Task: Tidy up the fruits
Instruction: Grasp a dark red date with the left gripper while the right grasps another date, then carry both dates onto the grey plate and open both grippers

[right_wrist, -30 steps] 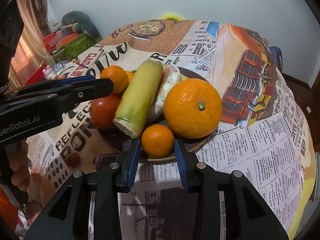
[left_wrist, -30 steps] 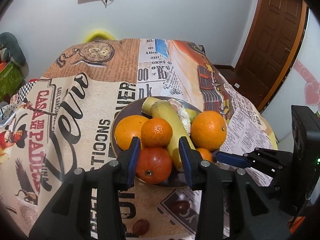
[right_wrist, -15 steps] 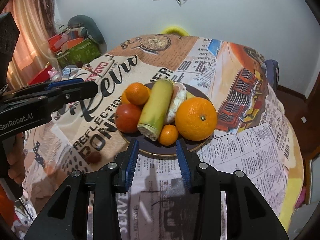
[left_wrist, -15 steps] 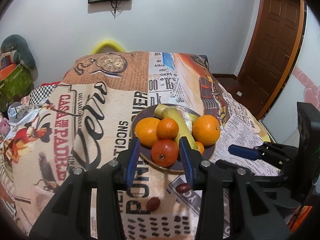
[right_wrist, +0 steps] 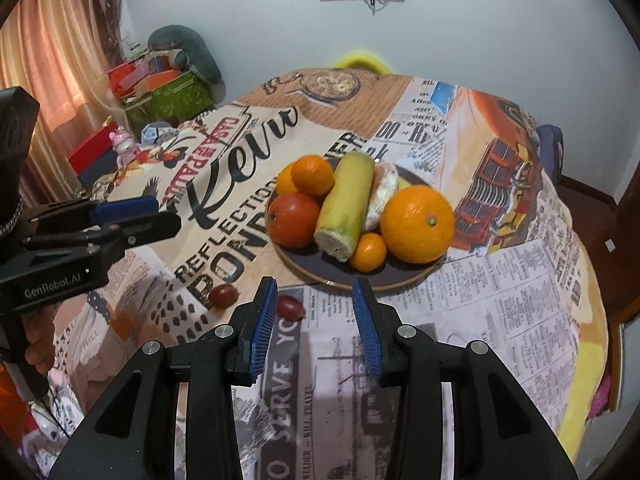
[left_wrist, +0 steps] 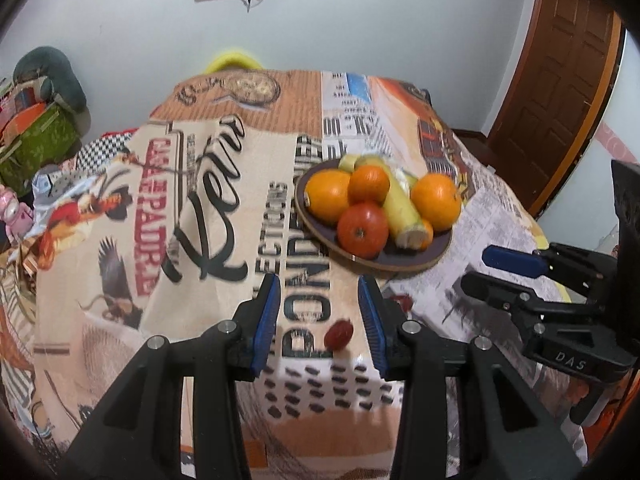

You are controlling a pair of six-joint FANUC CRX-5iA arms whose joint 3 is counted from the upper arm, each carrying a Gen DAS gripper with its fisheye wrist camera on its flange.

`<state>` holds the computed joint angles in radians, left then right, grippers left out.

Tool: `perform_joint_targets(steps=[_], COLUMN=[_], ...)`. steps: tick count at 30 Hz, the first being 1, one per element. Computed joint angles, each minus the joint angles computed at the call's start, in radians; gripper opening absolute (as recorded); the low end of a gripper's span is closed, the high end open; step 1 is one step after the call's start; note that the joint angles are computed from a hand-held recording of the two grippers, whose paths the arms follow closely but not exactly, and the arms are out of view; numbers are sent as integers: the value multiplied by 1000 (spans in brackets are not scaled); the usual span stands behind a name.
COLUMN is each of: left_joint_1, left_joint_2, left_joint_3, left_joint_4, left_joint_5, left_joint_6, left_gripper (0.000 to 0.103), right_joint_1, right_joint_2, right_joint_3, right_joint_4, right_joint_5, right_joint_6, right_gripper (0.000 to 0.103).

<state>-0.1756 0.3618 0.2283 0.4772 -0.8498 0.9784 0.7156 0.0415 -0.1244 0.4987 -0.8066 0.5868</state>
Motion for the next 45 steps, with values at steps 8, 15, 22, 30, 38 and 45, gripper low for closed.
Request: perform_joint_targets(steps=[8, 15, 22, 30, 38, 45], left_joint_1=[-4, 0, -5, -13, -18, -14], left_joint_2=[8, 40, 63, 91, 76, 48], left_joint_3=[-38, -27, -22, -5, -25, -37], left_joint_4=[-22, -26, -4, 7, 20, 36], left_joint_5=[1, -30, -58, -63, -47, -22], left_joint_6=[-12, -13, -48, -43, -65, -60], left_gripper=[40, 40, 40, 32, 19, 19], right_joint_1=[-4, -20, -38, -44, -39, -29], right_joint_2=[35, 89, 133, 135, 108, 63], right_joint_3=[29, 83, 129, 122, 93, 47], right_joint_4=[-102, -192, -249, -251, -224, -151], right_joint_5=[-8, -17, -32, -6, 13, 24], right_joint_6=[75, 168, 249, 259, 222, 149], right_gripper=[36, 36, 36, 23, 22, 22])
